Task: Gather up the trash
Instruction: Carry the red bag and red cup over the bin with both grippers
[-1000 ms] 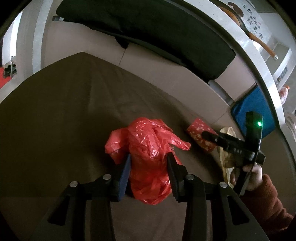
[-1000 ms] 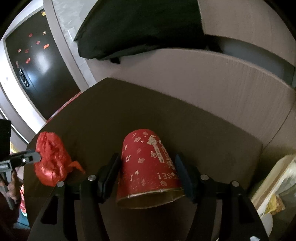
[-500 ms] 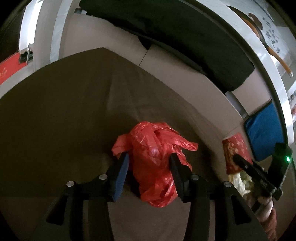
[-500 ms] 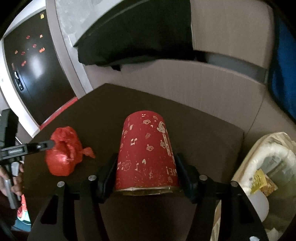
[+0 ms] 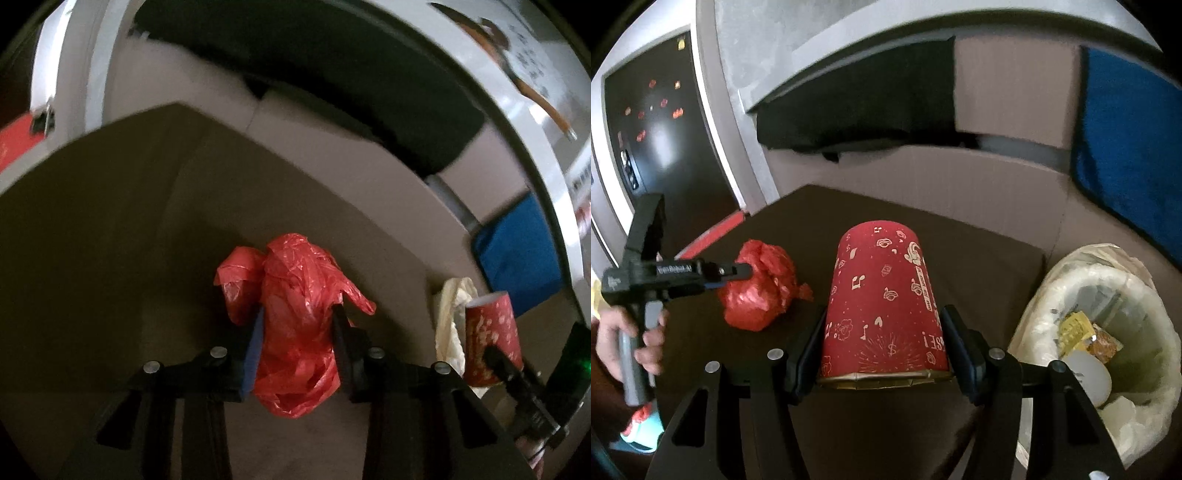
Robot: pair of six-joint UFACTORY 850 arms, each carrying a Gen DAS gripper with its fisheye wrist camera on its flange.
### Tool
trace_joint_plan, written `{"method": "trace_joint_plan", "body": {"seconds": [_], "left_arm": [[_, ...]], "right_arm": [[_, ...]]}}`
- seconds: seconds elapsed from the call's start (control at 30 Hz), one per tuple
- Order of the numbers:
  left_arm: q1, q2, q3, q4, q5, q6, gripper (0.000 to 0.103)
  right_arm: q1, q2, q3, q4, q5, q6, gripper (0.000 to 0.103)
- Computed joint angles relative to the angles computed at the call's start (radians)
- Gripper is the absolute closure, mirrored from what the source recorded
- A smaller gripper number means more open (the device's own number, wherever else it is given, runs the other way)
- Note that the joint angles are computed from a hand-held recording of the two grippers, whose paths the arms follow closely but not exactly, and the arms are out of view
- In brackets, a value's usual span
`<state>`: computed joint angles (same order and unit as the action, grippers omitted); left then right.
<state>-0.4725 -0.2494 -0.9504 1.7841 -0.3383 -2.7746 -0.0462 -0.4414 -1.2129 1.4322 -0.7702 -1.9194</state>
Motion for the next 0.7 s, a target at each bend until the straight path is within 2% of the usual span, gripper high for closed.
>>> {"method": "trace_joint_plan", "body": {"seconds": [0.13,0.2,0.37,0.47,0.7], "left_arm": [[-0.069,0.006,-0.041,-0.094,-0.125,0.160,0.068],[-0.119,0.005,-0.075,-0.128,-0.225,0.253,0.068],[-0.224,-0.007,-0.160,-0.129,-0.413,0.428,0.068],[-0.276,-0.022,-0.207,-0.103,-0.482,0.495,0.068],[-0.348,-0.046,-0.297,-0.053,-0.549,0.582,0.068]], "right_arm": [[-0.032,0.022,0.006,0.038,-0.027,-0.020,0.046],[-0.051,0.040,0.016,0.068,-0.047,-0.040,0.046],[-0.098,0.090,0.049,0.150,-0.085,-0.121,0.045],[-0.130,0.121,0.063,0.195,-0.110,-0.165,0.045],[-0.204,0.175,0.083,0.251,-0.155,-0.212,0.045]]}}
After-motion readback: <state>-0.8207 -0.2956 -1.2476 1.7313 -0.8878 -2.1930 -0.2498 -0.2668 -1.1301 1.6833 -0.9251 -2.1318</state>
